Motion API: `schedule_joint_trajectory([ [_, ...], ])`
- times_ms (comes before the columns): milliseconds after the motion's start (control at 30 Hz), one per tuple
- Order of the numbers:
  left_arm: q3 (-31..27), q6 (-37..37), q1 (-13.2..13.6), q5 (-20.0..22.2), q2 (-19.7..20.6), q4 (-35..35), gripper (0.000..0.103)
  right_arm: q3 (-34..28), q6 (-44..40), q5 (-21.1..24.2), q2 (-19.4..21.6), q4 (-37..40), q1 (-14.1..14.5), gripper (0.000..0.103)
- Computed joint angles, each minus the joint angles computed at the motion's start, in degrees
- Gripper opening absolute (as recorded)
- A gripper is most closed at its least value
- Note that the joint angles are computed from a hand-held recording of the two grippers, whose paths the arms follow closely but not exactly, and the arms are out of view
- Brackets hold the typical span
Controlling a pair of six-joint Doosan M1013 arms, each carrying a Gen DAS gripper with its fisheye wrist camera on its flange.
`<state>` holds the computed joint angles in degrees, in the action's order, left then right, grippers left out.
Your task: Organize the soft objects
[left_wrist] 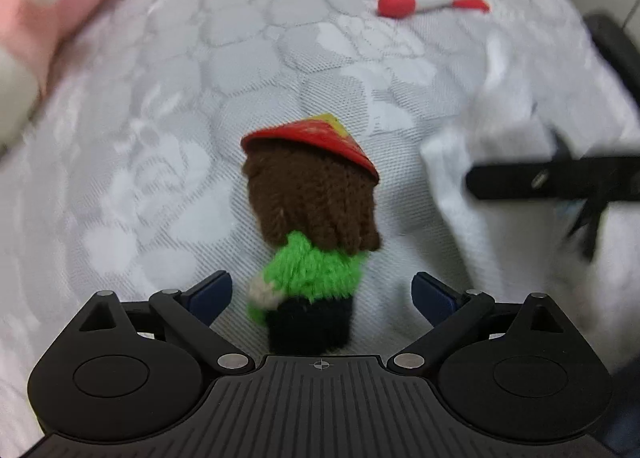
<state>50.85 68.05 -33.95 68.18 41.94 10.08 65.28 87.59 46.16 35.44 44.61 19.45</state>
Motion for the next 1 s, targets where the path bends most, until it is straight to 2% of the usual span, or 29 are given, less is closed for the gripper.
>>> schedule_joint_trajectory([
  [67,0.1,-1.4,0.1,-0.5,0.1,0.8,0.099,0.1,-4.6,0.6,0.4,7.8,-0.4,0.012],
  [100,0.3,-3.2,0.5,-0.6,0.1,0.3,0.094,0.0,-6.5,0.9,0.6,10.6,-0.5,0.012],
  [133,0.4,-5.0,0.9,-0.8,0.1,-0.1,0.087,-0.4,-7.6,1.2,1.0,11.2,-0.4,0.015],
  [167,0.4,-6.7,1.3,-0.7,0.1,-0.8,0.070,-1.0,-7.9,1.7,1.4,10.3,-0.2,0.016],
  [233,0.7,-9.5,2.1,-0.6,0.1,-3.2,0.072,-3.0,-4.2,3.0,2.3,3.0,0.5,0.017],
  [300,1.5,-10.8,2.8,-2.0,-0.4,-6.1,0.069,-4.8,2.0,5.2,3.0,-7.2,1.3,0.017],
  [367,2.3,-10.3,3.1,-3.8,-0.9,-9.0,0.067,-5.9,7.5,6.9,3.4,-16.3,2.0,0.009],
  [433,3.8,-8.2,3.7,-7.2,-1.7,-13.9,0.064,-5.1,8.6,5.4,2.8,-17.1,1.8,0.008],
  [467,4.4,-6.8,3.9,-8.7,-2.1,-16.6,0.057,-4.5,8.7,4.0,2.4,-16.8,1.6,0.008],
  [500,5.1,-5.1,4.2,-10.3,-2.4,-19.3,0.055,-3.9,8.8,2.6,1.9,-16.6,1.5,0.011],
  [567,5.1,-3.1,4.2,-10.8,-2.4,-21.6,0.055,-2.6,8.2,-0.5,0.8,-16.9,1.4,0.011],
  [633,4.0,-2.8,3.9,-8.9,-1.8,-20.6,0.066,-1.4,7.6,-2.6,0.1,-16.0,1.1,0.011],
  [667,2.5,-4.4,3.2,-5.8,-1.1,-16.9,0.082,-0.9,7.2,-3.3,-0.2,-14.8,0.9,0.011],
  [700,1.1,-6.0,2.6,-2.8,-0.4,-13.2,0.093,-0.7,6.8,-3.5,-0.2,-13.4,0.7,0.011],
  [767,-0.5,-7.5,1.6,1.8,0.2,-7.7,0.094,-0.4,5.8,-3.5,-0.2,-11.0,0.4,0.011],
  [833,-1.0,-8.0,1.0,4.2,0.3,-3.9,0.098,0.2,2.9,-3.4,-0.3,-5.9,0.1,0.011],
  [933,-2.2,-8.5,0.5,6.6,0.9,-0.7,0.101,0.2,-2.9,-2.3,0.2,5.2,-0.2,0.013],
  [1000,-2.2,-7.9,0.6,6.9,0.9,-1.3,0.100,-0.7,-6.4,-2.0,0.8,8.2,0.1,0.013],
])
